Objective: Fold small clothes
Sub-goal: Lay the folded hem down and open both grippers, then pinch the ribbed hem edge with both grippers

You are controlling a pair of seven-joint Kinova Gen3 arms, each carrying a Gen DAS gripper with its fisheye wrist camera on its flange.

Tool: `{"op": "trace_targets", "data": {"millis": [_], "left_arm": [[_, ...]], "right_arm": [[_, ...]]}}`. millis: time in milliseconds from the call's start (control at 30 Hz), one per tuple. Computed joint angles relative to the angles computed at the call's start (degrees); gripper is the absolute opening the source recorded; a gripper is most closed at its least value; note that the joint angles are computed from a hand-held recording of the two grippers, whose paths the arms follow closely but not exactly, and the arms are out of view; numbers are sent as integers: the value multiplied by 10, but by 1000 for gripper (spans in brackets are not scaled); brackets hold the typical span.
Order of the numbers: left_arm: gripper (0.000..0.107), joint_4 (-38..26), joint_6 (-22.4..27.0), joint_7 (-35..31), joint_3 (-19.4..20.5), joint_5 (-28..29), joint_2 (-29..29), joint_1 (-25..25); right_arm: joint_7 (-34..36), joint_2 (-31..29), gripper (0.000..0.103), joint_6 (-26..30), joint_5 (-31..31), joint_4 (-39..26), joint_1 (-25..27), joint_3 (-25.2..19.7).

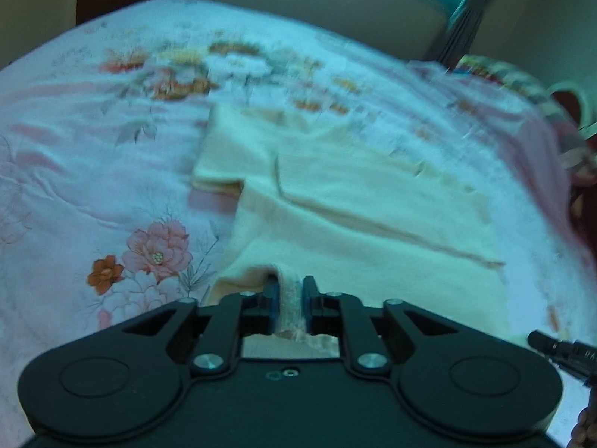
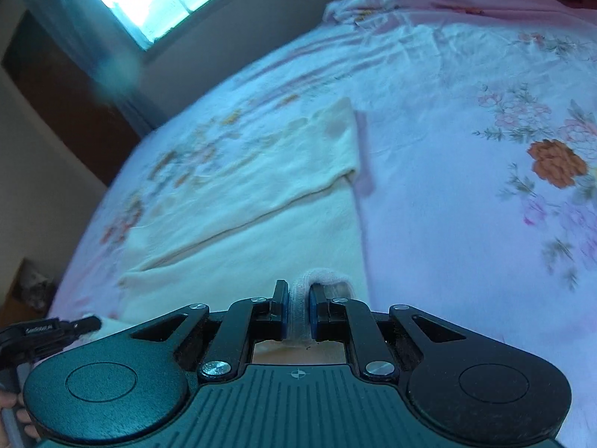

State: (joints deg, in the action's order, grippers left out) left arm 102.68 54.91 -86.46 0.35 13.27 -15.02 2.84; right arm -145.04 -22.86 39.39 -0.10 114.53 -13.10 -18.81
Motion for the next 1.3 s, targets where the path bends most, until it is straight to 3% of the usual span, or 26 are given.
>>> {"op": "trace_targets", "data": {"millis": [67,133,233,300,333,367,433,633,767,933,1033,1100,1300], "left_arm": [[23,-8,3,11,17,-25,28,-5],[26,-9,4,4,9,-23,39,-3],[33,-13,4,-11,-5,-12,36,-4],[43,-16,-9,-7,7,-34,28,-11],[49,-17,-16,-5,9,-39,26,-13],[50,-21,-20,-3,8,-41,27,-14],[50,-30,-21,11,17,-61,33,-17],[50,-11,-26,-22,18,-95,19,-6],[50,17,-29,-80,5,-88,-1,4],[50,34,-46,-80,21,-103,-6,0],[50,35,-63,-74,31,-110,1,0],[50,37,-79,-68,42,-122,7,1],[41,38,-102,-79,43,-126,36,16]], "right_arm": [[-2,33,11,-4,9,-3,6,-2],[7,50,11,-13,11,1,-3,10],[49,45,17,-43,-28,13,-31,64],[69,39,40,-64,-62,23,-46,103],[66,37,68,-71,-67,27,-39,107],[62,34,73,-74,-62,28,-22,100],[62,39,73,-53,-30,7,13,70],[75,36,73,20,66,-28,27,6],[55,24,73,33,75,-7,16,-15],[33,17,73,40,81,8,7,-31],[36,20,65,40,91,5,1,-32],[51,29,45,34,83,0,-10,-14],[82,57,45,2,80,-4,-19,21]]}}
